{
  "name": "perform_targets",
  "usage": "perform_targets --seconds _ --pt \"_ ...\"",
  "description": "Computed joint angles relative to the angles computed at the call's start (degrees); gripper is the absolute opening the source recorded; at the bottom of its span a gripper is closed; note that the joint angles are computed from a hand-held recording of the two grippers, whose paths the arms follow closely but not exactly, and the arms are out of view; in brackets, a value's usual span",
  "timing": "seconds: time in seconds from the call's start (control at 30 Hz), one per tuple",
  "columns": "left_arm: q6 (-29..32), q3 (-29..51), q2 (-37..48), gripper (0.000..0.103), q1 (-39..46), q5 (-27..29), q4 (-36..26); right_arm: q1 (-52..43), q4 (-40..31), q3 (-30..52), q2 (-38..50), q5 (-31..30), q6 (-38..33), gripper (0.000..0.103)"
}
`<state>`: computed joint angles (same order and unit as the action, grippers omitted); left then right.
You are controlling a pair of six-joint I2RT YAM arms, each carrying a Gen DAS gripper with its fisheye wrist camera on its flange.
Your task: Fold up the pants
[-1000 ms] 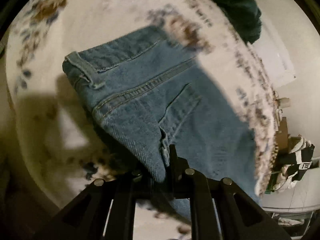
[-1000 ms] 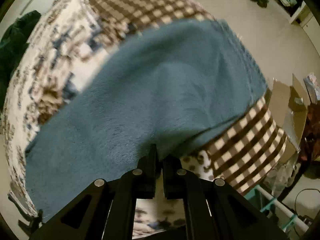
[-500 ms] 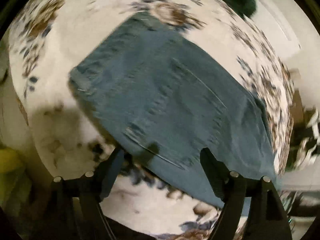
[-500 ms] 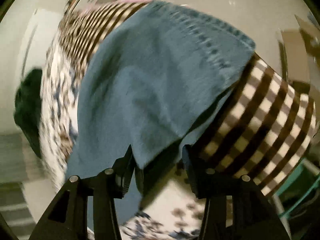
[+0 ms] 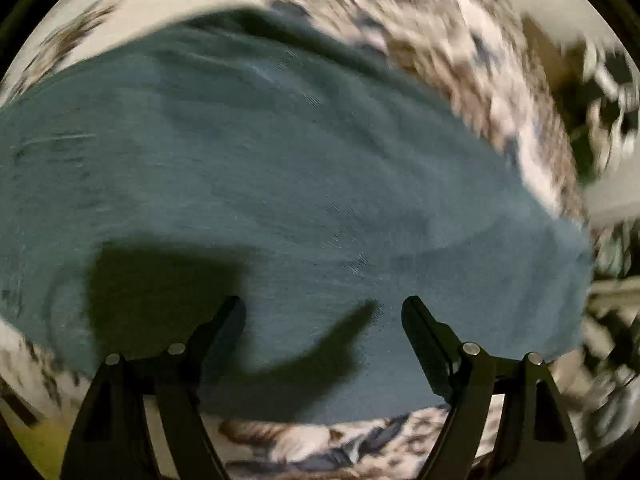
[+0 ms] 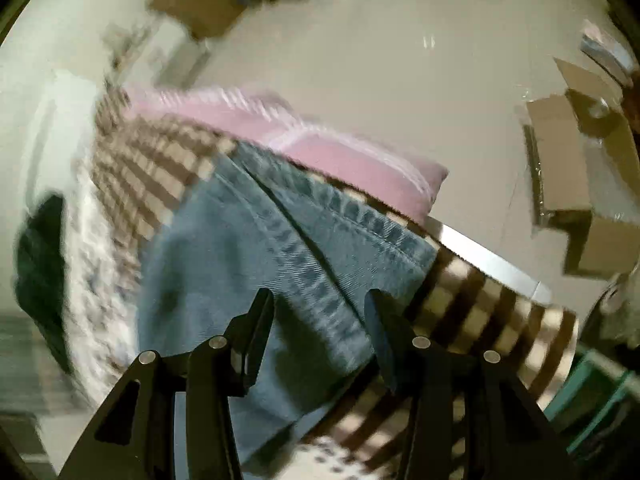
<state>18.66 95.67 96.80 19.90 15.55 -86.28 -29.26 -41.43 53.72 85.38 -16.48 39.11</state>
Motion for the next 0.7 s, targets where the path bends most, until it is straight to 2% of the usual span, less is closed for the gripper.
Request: perform_targets --seconds 0.03,0.07,0.1,0.17,0.27,0.33,0.47,0.53,0.57,0.6,0.63,0.7 --pt "0.0 -2.0 -0.3 0.079 -1.3 -1.8 1.3 0.2 0.5 0.5 1.5 0.1 -1.8 0.040" --pt "0.3 -4.0 -0.8 0.084 -2.1 -3.3 3.1 0.7 0.7 0.8 1.6 0.8 -3.5 0.033" --pt "0.8 -4.8 -1.1 0.088 -2.3 -3.2 3.7 1.8 0.0 1.9 1.7 2.9 -5.5 0.016" --pt "1.6 -5.5 -1.2 0.102 -2.1 -1.9 4.1 3.4 -1.5 3.3 0.0 6.6 -9.7 0.014" --pt "2.7 -7.1 -1.8 0.103 -2.4 -2.6 5.4 3.1 -2.8 5.5 -2.2 11.1 -13.8 0.012" --pt "2.3 -8.0 -2.4 0.103 -2.8 -3.2 6.1 1.7 -4.4 8.7 -0.4 13.3 -15.5 0.012" --pt "2.2 -11.1 -4.7 0.103 -2.4 -3.9 8.9 0.1 -6.9 13.1 8.6 11.4 -18.4 0.013" --pt "1.5 -12.5 -5.4 0.103 -3.1 -4.3 10.1 0.4 -9.4 15.8 12.9 11.2 -19.4 0.021" --pt "0.9 -13.3 -6.1 0.103 -3.6 -4.4 10.4 0.5 -9.7 16.2 13.4 11.2 -18.7 0.022" --pt "0.9 -13.8 -6.5 0.103 -3.5 -4.4 10.5 0.2 -9.5 16.0 12.8 11.2 -17.9 0.026" --pt "1.0 -14.1 -6.7 0.103 -3.5 -4.5 10.5 0.0 -9.4 15.7 11.7 11.3 -17.0 0.036" --pt "-0.2 -15.2 -7.5 0.103 -4.6 -4.5 11.1 -0.4 -8.9 13.5 8.2 10.4 -15.0 0.046"
